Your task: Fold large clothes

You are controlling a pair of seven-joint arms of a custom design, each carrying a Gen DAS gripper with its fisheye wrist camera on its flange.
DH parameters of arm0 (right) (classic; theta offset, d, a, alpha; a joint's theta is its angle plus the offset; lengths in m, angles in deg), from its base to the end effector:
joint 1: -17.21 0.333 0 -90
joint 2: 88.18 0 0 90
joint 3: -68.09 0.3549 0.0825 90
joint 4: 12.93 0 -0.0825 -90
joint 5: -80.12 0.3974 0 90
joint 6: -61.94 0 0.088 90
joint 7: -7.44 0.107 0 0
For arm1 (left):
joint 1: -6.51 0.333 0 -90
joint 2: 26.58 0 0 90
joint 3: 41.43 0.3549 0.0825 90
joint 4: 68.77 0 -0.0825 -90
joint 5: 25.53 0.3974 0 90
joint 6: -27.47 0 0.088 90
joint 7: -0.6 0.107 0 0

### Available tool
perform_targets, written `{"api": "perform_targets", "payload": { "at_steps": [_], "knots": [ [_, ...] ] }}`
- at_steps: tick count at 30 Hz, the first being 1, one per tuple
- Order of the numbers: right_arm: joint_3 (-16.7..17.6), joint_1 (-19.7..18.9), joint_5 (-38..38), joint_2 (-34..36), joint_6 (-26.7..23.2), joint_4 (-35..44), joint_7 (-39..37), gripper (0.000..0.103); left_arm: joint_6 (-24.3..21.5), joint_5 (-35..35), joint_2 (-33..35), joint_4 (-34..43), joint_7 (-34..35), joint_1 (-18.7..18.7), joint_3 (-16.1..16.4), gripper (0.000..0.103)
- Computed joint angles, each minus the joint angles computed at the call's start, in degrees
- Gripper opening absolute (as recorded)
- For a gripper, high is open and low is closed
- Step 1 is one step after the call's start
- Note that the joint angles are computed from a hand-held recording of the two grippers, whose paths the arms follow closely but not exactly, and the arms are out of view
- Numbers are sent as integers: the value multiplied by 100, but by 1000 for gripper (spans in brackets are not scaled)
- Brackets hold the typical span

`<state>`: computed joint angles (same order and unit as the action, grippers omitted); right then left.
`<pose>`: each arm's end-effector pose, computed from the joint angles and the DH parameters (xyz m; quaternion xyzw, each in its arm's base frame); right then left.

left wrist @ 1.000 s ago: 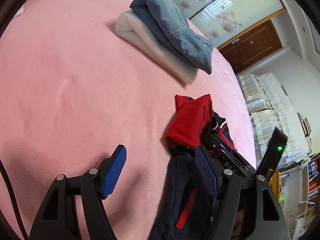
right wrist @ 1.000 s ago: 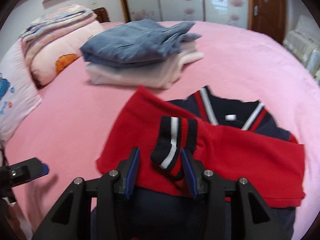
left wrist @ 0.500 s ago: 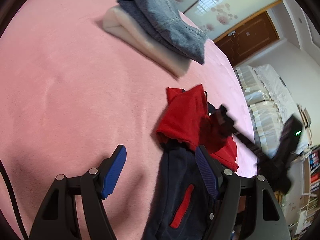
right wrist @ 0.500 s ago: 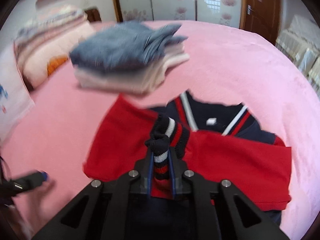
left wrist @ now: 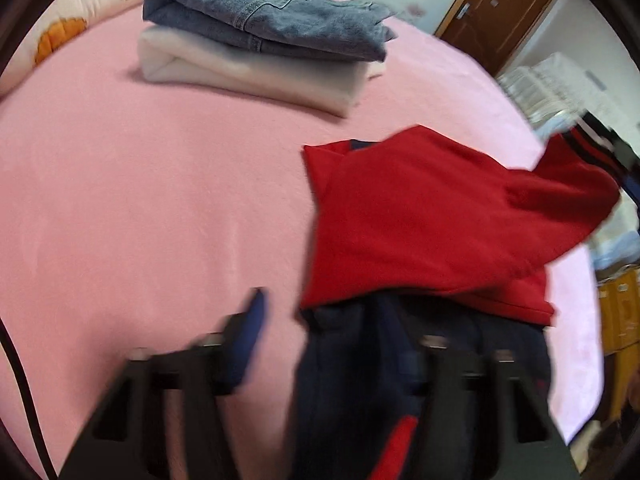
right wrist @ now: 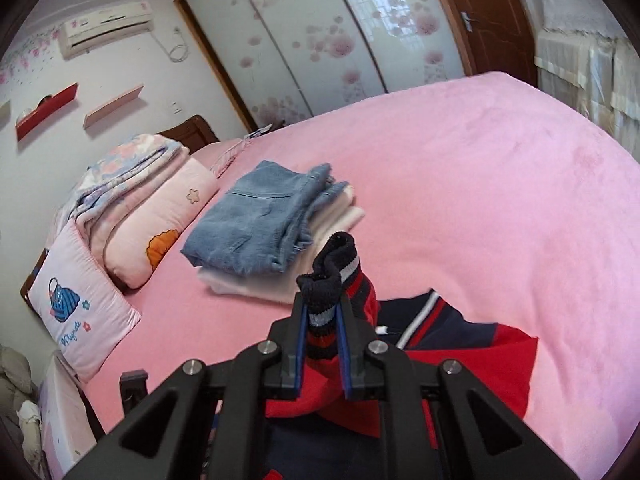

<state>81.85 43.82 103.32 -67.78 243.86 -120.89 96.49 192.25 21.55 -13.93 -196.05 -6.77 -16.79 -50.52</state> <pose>0.5668 0.4073 0.4595 -0.7044 0.5455 -0.0803 0.4469 0.4758 -0.3481 0.3414 -0.8020 0.5348 -0.2501 0.0910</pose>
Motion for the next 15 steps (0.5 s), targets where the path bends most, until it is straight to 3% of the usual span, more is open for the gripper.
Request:
{"api": "perform_targets", "payload": {
  "at_steps": [2, 6, 9, 11, 13, 15],
  "knots": [
    [-103, 16, 60, 27, -3, -107, 101, 13, 107, -357, 94, 12, 289, 120, -105, 21],
    [-694, 306, 112, 74, -204, -477, 752, 13, 51, -481, 87, 4, 566, 44, -102, 20],
    [-1323, 693, -205, 116, -584, -726, 1411, 16, 180, -1269, 32, -130, 1478, 313, -441, 27],
    [-1129, 439, -218, 100, -758, -864, 1464, 22, 468, -1961, -98, -356, 2230, 565, -720, 33],
    [-538, -158, 130, -9, -775, -1034, 1190, 34, 809, -2575, -279, -600, 2899, 790, -978, 51],
    [-119, -548, 474, -126, -633, -1169, 885, 37, 1174, -2671, -489, -795, 3065, 714, -879, 59]
  ]
}}
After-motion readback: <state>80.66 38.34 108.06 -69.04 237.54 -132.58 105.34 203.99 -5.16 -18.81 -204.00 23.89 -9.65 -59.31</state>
